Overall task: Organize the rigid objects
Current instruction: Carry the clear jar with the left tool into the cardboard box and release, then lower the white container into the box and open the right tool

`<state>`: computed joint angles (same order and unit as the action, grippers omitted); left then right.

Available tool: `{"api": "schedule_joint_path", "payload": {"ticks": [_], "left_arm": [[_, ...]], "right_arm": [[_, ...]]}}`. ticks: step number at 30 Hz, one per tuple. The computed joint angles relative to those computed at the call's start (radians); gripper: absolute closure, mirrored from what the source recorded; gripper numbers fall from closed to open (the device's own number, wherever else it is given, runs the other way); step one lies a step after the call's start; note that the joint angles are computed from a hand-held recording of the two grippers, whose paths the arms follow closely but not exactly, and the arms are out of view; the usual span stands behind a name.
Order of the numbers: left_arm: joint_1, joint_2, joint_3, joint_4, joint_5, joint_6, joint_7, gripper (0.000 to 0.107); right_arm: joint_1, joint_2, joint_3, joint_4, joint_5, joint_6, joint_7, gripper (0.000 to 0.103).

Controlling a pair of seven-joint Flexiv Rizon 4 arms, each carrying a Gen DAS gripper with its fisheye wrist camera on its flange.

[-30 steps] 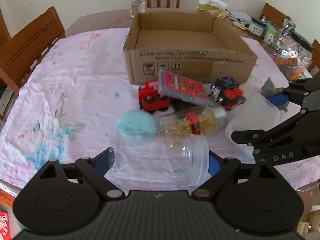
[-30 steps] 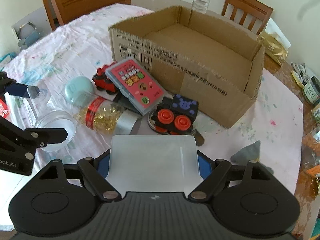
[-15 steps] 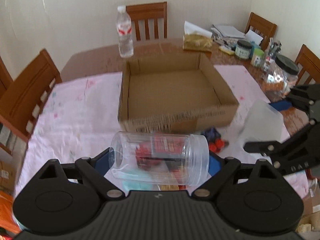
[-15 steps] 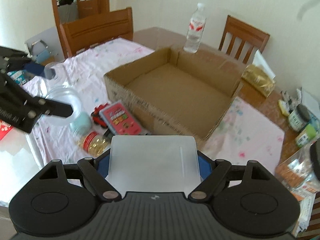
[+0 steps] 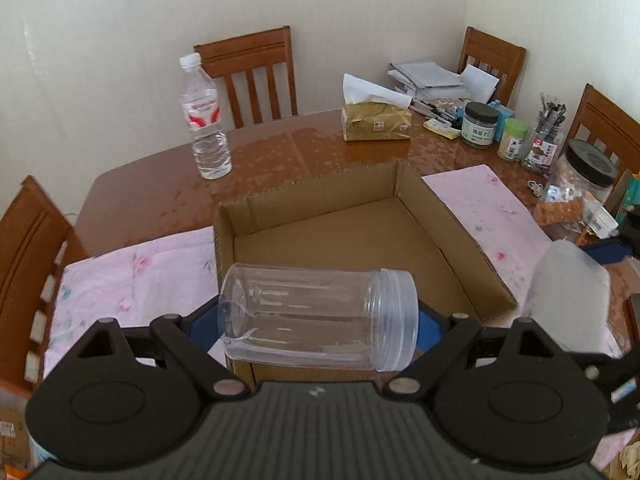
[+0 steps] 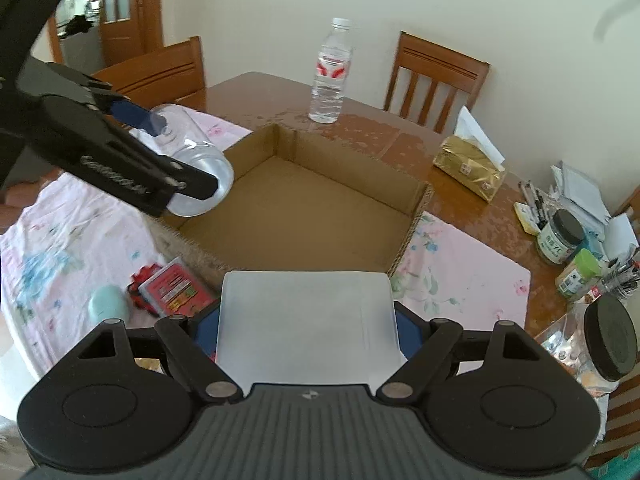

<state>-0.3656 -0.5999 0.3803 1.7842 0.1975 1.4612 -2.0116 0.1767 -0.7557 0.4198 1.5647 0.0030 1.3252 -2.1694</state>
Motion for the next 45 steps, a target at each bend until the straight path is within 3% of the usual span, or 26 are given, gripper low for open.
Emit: {"api": "schedule_joint_path", "payload": {"ticks": [6, 13, 18, 25, 36, 42, 45], "left_arm": [[0.15, -0.089, -0.124, -0.091, -0.075, -0.017, 0.141, 0.015], [0.233, -0.167, -0.191, -0.17, -0.159, -0.021, 0.277, 0.015], [0.181, -0.22, -0.107, -0.21, -0.184, 0.018, 0.261, 0.012], [0.206, -0.188, -0.129, -0.136, -0.248, 0.106, 0.28, 0.011], [0.042, -0.081, 0.043, 0.1, -0.337, 0.184, 0.18, 0.009], [-0.077, -0.074, 0.166, 0.188, -0.395, 0.186, 0.113, 0.009], [-0.103, -0.069, 0.188, 0.214, -0.408, 0.169, 0.091, 0.009]], "right_arm": [[0.078, -0.034, -0.081, -0.069, -0.026, -0.016, 0.116, 0.017], [0.144, -0.078, -0.158, -0.145, -0.082, -0.039, 0.26, 0.017], [0.171, -0.099, -0.19, -0.177, -0.122, -0.052, 0.332, 0.017], [0.189, -0.129, -0.199, -0.23, -0.16, -0.085, 0.383, 0.017], [0.214, -0.214, -0.183, -0.393, -0.155, -0.189, 0.385, 0.017], [0.243, -0.305, -0.187, -0.57, -0.129, -0.279, 0.39, 0.017], [0.273, -0.358, -0.22, -0.66, -0.13, -0.296, 0.419, 0.017]]}}
